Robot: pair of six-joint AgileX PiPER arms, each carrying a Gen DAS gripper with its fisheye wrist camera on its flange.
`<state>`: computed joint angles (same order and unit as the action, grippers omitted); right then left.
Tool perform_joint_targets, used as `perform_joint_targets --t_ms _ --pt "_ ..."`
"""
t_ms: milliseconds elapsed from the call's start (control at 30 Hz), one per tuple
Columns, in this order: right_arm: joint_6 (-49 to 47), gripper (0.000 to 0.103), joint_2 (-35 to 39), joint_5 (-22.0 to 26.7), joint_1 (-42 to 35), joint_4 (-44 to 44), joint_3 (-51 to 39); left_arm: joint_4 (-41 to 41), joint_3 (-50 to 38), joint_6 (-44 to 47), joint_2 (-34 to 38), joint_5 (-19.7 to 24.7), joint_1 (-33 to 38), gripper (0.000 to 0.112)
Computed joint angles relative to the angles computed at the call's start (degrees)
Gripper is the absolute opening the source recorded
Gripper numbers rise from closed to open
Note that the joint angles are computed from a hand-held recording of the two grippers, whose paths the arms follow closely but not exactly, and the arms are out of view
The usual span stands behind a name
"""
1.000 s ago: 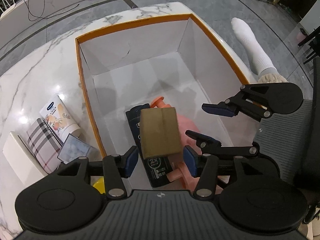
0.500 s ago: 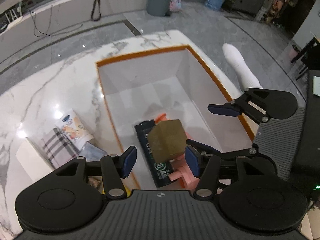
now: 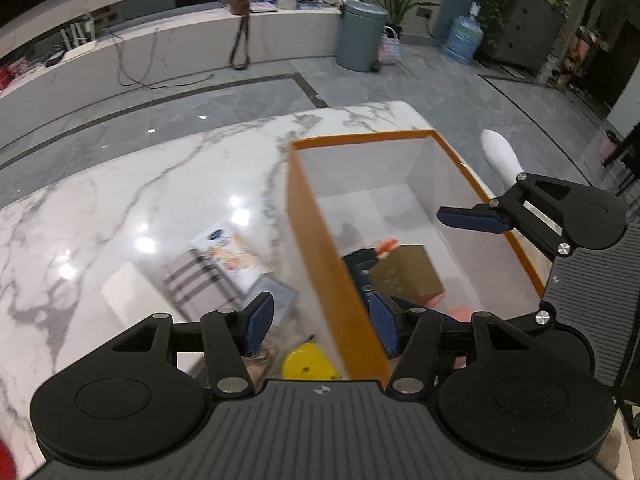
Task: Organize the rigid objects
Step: 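Move both tools back toward the remaining items on the table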
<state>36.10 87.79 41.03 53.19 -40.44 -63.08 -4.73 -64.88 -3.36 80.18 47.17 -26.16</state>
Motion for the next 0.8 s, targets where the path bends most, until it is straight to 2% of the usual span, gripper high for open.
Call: perform_joint_targets --t_ms 367,567,800 --pt "-6.53 0.068 7.55 0.11 3.68 3.60 -7.32 -1.28 7.35 6.55 -5.76 -2.61 8.27 0.065" --pt "-12.80 0.068 12.04 0.71 3.69 8.22 -11.70 -8.42 9.51 15.86 -5.26 -1.46 14.93 0.066" --pt "-21.00 0.062 17.54 1.45 2.20 14.97 -17.27 -13.97 12.03 24.88 -2.62 -1.98 20.13 0.065"
